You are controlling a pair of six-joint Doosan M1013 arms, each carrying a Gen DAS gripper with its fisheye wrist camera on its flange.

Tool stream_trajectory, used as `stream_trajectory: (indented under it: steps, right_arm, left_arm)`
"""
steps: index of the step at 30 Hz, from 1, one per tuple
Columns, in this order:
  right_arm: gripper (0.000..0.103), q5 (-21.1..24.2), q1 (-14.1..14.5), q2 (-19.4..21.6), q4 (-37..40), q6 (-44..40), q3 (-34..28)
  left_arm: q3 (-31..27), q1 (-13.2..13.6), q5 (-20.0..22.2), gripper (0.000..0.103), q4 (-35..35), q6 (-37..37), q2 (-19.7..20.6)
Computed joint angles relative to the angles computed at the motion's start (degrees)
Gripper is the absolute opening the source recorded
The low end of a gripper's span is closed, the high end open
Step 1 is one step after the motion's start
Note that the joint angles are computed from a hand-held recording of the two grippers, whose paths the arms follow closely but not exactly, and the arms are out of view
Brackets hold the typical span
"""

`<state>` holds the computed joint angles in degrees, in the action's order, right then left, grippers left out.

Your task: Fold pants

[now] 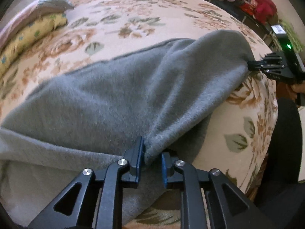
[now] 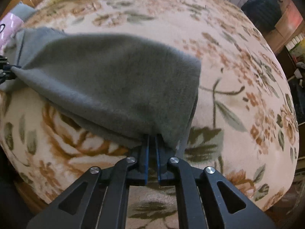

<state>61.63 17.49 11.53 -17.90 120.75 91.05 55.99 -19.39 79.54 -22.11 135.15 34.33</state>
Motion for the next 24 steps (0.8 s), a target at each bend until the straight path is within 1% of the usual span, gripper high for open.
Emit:
stream_trajectory:
  steps: [1,3,5,6,7,9,12,19,24]
  right_arm:
    - [0.009,0.6,0.3,0.0,-0.3,-0.1,-0.3]
    - [0.023,1.3,0.8,-0.3,-0.2,-0.5,-1.0]
    - [0.06,0.4,1.6,-1.1,-1.4,0.3,-1.1]
    - [0.066,-0.1,2.3,-1.4,-2.9,1.1,-1.3]
    - [0.07,-0.6,2.8,-1.5,-3.8,1.4,-1.6]
    - [0.07,-1.9,3.7,-1.6,-4.6,2.0,-2.3]
    - [0.07,-5.8,4.1,-1.2,-1.7,1.0,-3.8]
    - [0.07,-9.3,5.3,4.2,3.8,-5.9,-10.8]
    - [0.07,-9.8,6.6,8.8,8.5,-12.1,-16.7]
  left_arm:
    - [-0.3,0.3,0.5,0.019,-1.0,-0.6,0.1]
    - [-1.1,0.9,1.7,0.027,-2.5,-1.7,0.3]
    - [-0.9,1.6,1.0,0.043,-4.0,-1.9,-0.3]
    - [-0.6,1.9,0.5,0.044,-4.5,-1.8,-0.6]
    - [-0.5,2.3,0.2,0.045,-4.9,-1.8,-0.9]
    - [-0.6,3.1,-0.3,0.045,-4.8,-2.5,-1.2]
    - [-1.1,4.3,-0.9,0.045,-4.3,-3.8,-1.0]
    - [-3.8,8.1,-2.6,0.045,-2.7,-8.9,0.2]
    - [-5.4,10.4,-3.9,0.045,-1.5,-12.1,0.9]
